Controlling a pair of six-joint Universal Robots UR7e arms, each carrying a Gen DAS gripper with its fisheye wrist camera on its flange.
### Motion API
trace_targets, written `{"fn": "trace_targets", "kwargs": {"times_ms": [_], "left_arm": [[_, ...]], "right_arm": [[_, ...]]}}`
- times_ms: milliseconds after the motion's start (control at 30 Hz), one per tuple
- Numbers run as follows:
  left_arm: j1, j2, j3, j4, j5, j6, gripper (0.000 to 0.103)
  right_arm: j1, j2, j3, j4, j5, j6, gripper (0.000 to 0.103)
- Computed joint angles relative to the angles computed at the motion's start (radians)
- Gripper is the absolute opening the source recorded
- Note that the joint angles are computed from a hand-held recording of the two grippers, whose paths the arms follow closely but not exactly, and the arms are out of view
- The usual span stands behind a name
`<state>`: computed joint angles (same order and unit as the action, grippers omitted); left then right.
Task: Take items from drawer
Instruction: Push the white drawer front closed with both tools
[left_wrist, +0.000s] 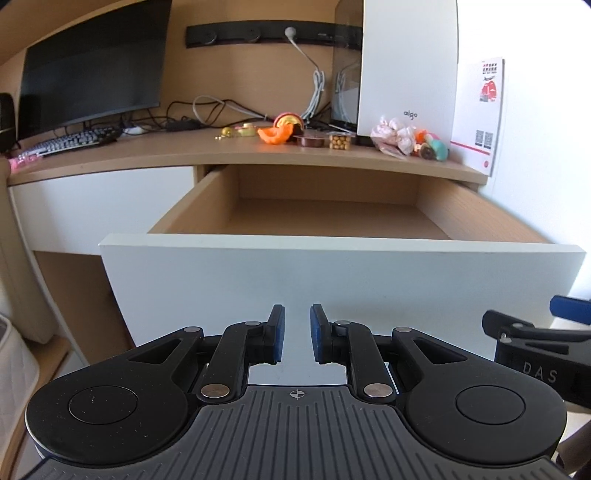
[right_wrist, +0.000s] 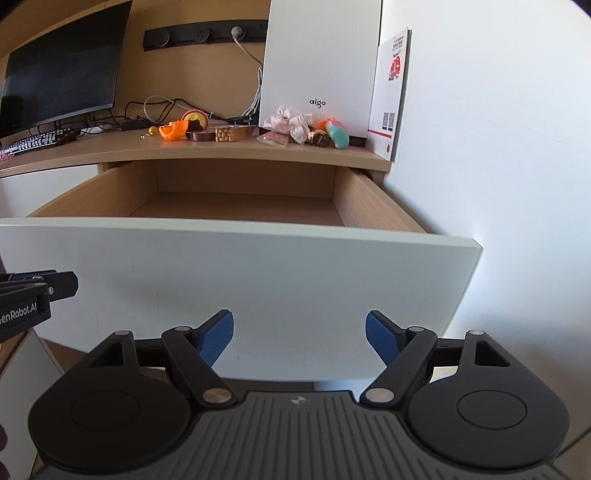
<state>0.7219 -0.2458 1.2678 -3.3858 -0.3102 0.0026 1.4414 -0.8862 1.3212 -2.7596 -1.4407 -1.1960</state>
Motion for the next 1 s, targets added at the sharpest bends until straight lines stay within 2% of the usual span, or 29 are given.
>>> {"fn": "trace_targets", "kwargs": {"times_ms": [133, 300, 500, 733, 833, 1000], "left_arm": [[0.009, 0.025, -0.05, -0.07, -0.008, 0.122, 0.016], [0.021, 0.035, -0.072, -0.055, -0.016, 0.155, 0.017], [0.053, 0.032, -0.108, 0.003, -0.08, 0.135, 0.017], [0.103, 0.066, -0.209, 0.039, -0.166, 0.155, 0.017], [0.123, 0.087, -0.264, 0.038, -0.2, 0.191, 0.019], [0.145, 0.122, -0.352, 0.023, -0.202, 0.28, 0.019]], "right_arm": [[0.008, 0.027, -0.019, -0.031, 0.004, 0.008, 0.079], [0.02, 0.07, -0.062, -0.05, -0.018, 0.054, 0.079], [0.031, 0.115, -0.113, -0.043, -0.022, 0.047, 0.081], [0.058, 0.198, -0.215, -0.063, -0.062, 0.073, 0.081], [0.07, 0.248, -0.284, -0.065, -0.085, 0.083, 0.081], [0.087, 0.316, -0.378, -0.04, -0.108, 0.093, 0.081]]}}
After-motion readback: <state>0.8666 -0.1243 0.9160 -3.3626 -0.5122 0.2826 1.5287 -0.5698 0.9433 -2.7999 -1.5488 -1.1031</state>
